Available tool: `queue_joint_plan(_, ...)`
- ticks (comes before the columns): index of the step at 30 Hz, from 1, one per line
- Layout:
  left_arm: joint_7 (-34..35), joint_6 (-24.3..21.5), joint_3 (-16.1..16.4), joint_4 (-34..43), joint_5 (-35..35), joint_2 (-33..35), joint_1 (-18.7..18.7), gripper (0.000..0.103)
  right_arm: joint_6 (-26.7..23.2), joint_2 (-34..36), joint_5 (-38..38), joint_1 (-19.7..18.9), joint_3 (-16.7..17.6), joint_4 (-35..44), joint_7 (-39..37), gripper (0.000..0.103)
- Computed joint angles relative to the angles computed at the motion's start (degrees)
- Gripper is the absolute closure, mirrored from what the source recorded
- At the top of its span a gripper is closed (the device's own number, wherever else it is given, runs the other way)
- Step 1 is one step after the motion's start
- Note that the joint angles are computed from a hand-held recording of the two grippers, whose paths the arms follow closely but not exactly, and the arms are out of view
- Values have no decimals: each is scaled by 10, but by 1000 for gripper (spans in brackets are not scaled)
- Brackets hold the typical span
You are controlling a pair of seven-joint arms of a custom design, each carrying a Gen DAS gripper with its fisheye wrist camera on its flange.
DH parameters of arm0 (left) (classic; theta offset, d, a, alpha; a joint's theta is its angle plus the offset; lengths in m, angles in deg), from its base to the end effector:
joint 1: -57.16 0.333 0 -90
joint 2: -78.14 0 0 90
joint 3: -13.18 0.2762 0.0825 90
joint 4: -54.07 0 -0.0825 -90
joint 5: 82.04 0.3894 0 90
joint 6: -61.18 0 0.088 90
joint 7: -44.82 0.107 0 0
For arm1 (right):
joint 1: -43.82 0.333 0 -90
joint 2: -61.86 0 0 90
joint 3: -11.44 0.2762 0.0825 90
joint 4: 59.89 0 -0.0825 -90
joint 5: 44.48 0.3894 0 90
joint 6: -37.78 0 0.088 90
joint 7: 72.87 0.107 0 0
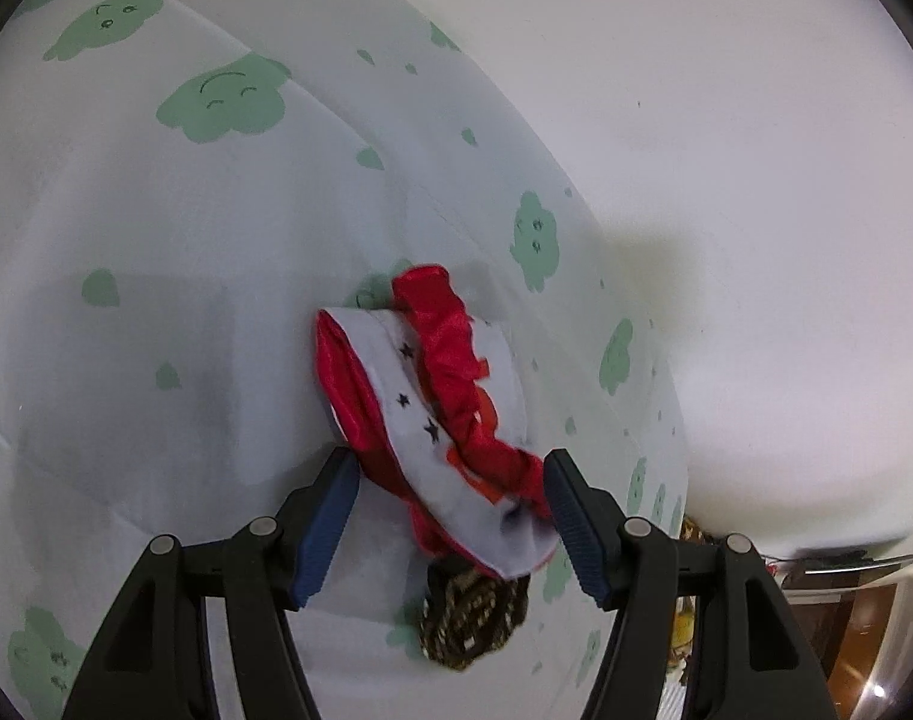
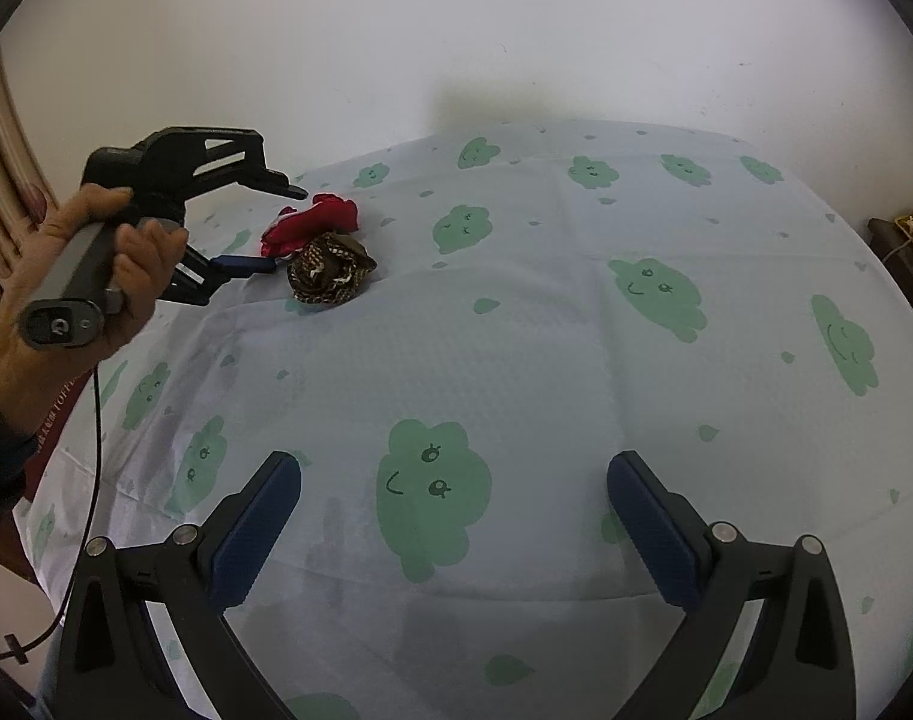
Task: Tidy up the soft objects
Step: 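Grasp the red-and-white sock with the left gripper while the right gripper grasps the brown cloth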
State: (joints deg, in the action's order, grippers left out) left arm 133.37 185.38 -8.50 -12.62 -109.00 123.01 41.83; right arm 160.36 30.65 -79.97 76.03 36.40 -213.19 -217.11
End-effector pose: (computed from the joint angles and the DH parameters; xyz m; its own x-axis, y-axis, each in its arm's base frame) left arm 0.6416 -0.4010 0.3547 -0.2327 -0.7253 0.6479 -0.9706 0.2156 -0.1072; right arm 0.2481 0.3089 0.3635 -0.7062 -0.6698 -0.2293 -0.4173 0.6554 -0.6295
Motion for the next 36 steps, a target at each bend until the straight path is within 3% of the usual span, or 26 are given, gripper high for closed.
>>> queue_joint_plan(1, 5, 16, 2, -11, 4, -7, -2, 74, 0, 0, 1, 0, -1, 0, 0, 1)
queue_joint_plan(2, 14, 19, 7, -6, 18, -5, -8, 98, 1, 0, 2, 0, -2, -1, 1, 1)
queue_joint_plan(4, 36, 0, 5, 19, 28, 13, -8, 98, 2, 1, 4, 0, -3, -1, 0, 1)
queue_joint_plan(7, 71, 44, -6, -42, 4, -24, 16, 98, 5, 2, 6, -1, -5, -2, -2, 1)
queue_joint_plan(10, 126, 64, -22, -113, -44, -82, 60, 98, 8, 1, 9, -1, -7, -5, -4, 1)
queue_joint_plan(11, 165, 60, -37, -147, -83, -111, 90, 98, 8, 0, 10, -1, -6, -5, -4, 1)
queue_joint_plan(15, 269, 51, -30, -252, -160, -213, 135, 98, 8, 3, 13, -2, -7, -3, -9, 1)
queue_joint_plan(19, 351, 16, 2, -353, -214, -309, 166, 98, 5, 8, 16, -3, -9, 1, -16, 1)
queue_joint_plan(25, 432, -11, 65, -465, -234, -401, 166, 98, -6, 21, 18, -2, -9, 13, -27, 1)
queue_joint_plan(28, 448, -26, 98, -500, -232, -426, 160, 98, -6, 26, 23, -2, -18, 19, -40, 1)
queue_joint_plan(31, 460, -29, 127, -527, -229, -443, 152, 98, 33, 26, -3, -16, -30, 22, -65, 1)
queue_joint_plan(36, 469, -30, 149, -547, -212, -456, 148, 98, 61, 61, -53, -59, -51, 68, -142, 1)
